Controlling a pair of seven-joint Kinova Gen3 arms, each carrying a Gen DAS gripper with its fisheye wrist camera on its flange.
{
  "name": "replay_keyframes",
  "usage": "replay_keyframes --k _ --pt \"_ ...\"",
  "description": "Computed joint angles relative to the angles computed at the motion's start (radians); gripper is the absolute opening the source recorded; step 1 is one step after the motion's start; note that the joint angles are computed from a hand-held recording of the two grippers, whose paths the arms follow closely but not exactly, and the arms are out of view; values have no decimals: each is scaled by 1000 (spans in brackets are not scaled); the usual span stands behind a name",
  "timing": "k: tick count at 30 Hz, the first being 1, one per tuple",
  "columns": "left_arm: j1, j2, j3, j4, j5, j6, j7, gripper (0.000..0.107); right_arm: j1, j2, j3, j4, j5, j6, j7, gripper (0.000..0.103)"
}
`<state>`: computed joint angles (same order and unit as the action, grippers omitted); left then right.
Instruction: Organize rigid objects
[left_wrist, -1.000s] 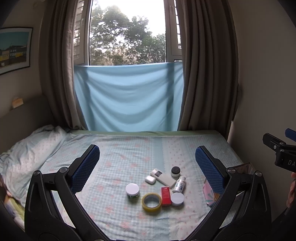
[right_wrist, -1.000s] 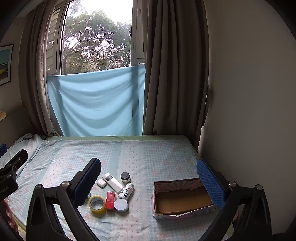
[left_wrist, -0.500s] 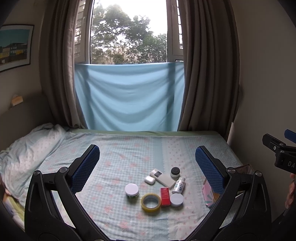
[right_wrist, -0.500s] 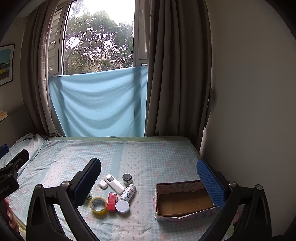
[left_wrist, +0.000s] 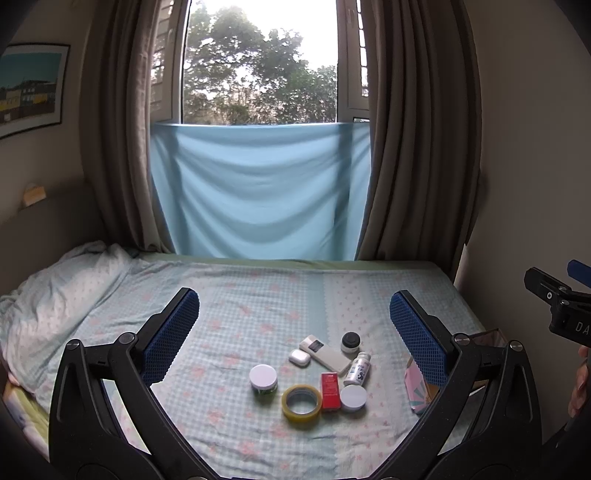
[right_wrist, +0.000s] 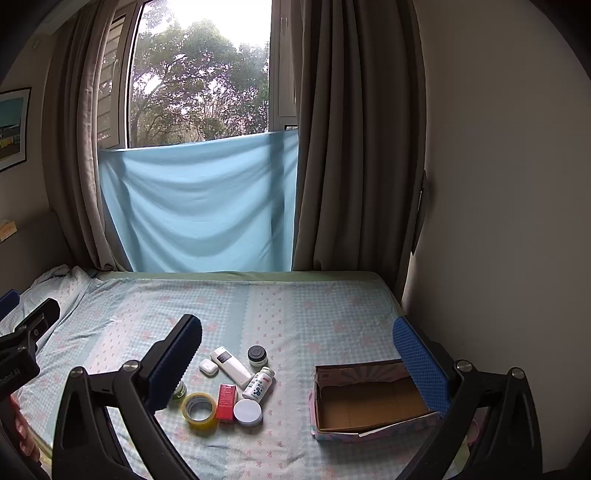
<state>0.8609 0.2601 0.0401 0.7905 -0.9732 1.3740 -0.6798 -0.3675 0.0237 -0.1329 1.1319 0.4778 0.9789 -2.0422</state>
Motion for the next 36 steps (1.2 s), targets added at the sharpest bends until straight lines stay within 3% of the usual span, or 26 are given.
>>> replay_keyframes --k 13,20,29,36 --pt "-23 -6 -1 17 5 -24 3 103 -9 12 2 -9 13 -4 -9 103" --pt "-57 6 -1 -9 54 -23 -25 103 -16 28 6 -33 8 13 -3 103" --pt "-171 72 -34 -135 248 46 -149 103 -19 149 48 -181 -114 110 83 103" --pt "-325 146 -52 -191 465 78 -221 103 -2 334 81 -400 -272 255 176 103"
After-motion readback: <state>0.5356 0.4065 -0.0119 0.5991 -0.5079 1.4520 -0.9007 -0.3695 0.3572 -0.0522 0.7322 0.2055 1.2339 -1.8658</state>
